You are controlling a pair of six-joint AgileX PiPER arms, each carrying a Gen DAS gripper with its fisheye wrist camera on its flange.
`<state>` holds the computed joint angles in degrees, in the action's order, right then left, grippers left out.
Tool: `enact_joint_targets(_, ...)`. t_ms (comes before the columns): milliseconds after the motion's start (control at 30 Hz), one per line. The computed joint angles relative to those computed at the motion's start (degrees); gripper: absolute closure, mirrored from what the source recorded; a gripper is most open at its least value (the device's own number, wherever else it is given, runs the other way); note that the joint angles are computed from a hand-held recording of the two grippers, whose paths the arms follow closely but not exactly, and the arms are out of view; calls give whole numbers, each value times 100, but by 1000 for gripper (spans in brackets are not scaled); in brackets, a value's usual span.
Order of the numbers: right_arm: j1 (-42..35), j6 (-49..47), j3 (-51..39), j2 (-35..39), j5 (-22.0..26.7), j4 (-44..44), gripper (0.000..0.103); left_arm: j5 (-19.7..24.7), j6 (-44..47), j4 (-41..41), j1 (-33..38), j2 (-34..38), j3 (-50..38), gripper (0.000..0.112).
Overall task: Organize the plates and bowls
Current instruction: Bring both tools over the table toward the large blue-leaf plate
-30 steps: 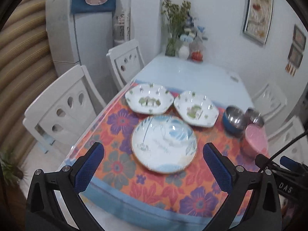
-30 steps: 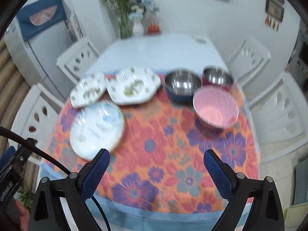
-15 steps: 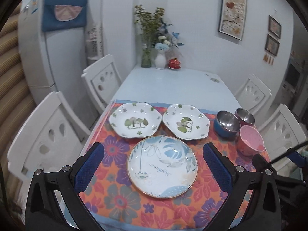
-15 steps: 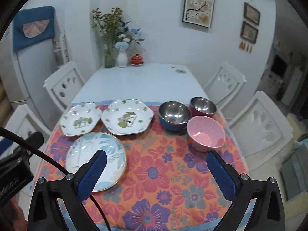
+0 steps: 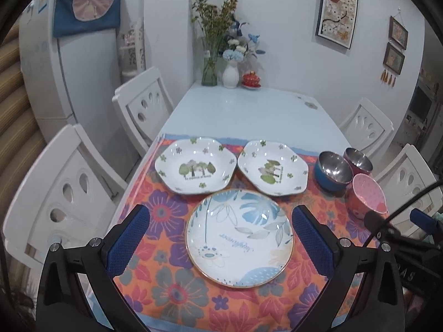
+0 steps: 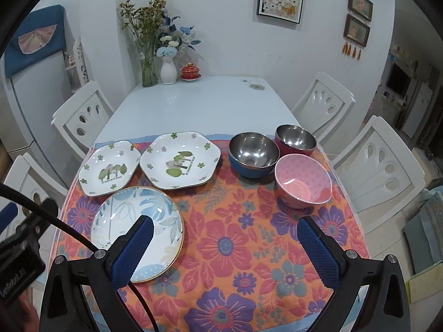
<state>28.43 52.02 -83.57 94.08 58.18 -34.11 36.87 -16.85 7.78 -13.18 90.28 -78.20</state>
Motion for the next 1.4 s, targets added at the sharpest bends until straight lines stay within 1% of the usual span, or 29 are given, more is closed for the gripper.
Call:
enact_joint_targets(200, -65, -84, -132, 137, 142, 151, 0, 140, 267, -360, 128, 96, -72, 10)
enact_joint_targets(300, -12, -32, -131, 124, 179, 83, 0, 78, 271, -330, 160, 43, 10, 10)
enact_joint_targets(367, 32, -15, -135, 124, 220, 36, 0, 116, 272, -318, 154, 73, -27, 10)
enact_joint_targets(500, 84, -56, -172, 144, 280, 38, 0, 101, 441, -512, 212, 71, -7, 10)
enact_joint_targets(1400, 20, -177, -289, 343, 262, 431, 0, 172, 818, -909, 434, 251, -117, 10)
